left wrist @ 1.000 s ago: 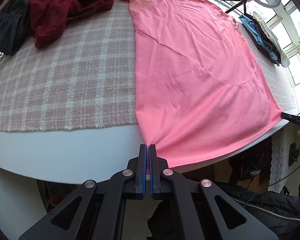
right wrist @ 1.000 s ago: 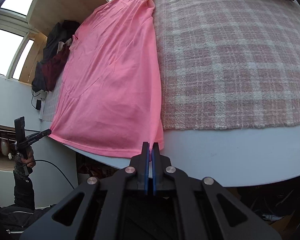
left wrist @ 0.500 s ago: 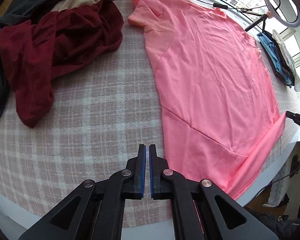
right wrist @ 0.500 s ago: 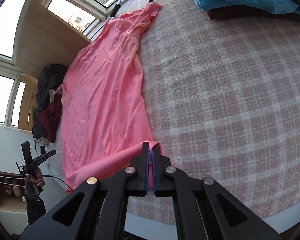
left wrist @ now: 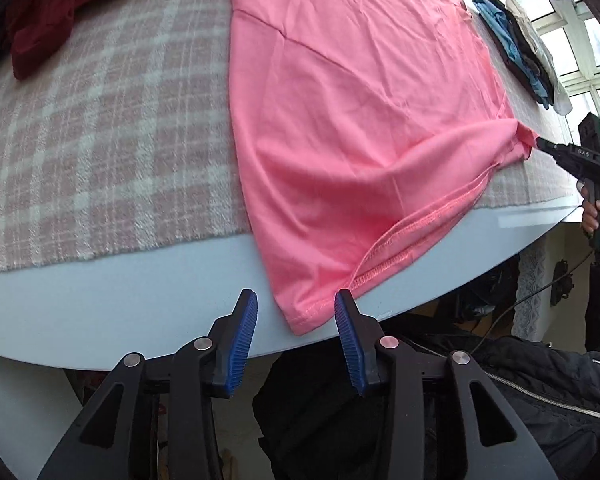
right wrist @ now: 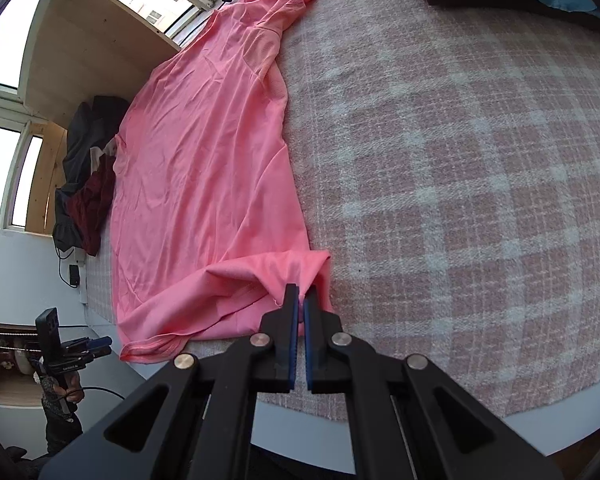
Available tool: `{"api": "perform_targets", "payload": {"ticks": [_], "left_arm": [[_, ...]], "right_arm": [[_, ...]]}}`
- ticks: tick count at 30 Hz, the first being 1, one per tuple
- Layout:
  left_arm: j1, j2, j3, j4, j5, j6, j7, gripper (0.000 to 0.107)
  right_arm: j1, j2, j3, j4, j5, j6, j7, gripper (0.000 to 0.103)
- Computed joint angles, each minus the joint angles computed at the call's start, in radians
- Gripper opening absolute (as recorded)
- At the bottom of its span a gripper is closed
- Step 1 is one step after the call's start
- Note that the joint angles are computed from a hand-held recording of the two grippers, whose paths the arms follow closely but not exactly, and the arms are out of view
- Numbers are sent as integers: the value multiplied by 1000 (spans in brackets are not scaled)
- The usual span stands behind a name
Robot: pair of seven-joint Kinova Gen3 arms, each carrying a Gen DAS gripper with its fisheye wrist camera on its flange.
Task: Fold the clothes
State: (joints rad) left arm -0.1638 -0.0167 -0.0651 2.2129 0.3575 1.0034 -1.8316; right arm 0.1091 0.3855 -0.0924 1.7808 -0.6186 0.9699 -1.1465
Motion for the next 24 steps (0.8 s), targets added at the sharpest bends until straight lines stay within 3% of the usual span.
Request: {"api": "perform_targets", "payload": {"ticks": [6,7,8,13,20,24], "left_arm": [[39,-20,26,35,-21,-65,63,35],[43,-26,27,39,-20,-70,56,22],[45,-25,24,43,-7,-71,38,1],[37,-72,2,92,27,-99,-19,1],[-89,-206,-162,24,-4,63,-140,1],[-96,-253,-151,34,-11,81,-128,1]], "right_arm": [[-17,-34,-1,24,15,-10,3,3],[-21,-41,-1,29,17,-12,4,3],[-22,-49,0,33,17,-12,7,3],[-12,-97,8,64,-3,0,39,3],[48,-228,66,152,-85,83,146,2],[45,-292,107,197,-75,132,170,2]]}}
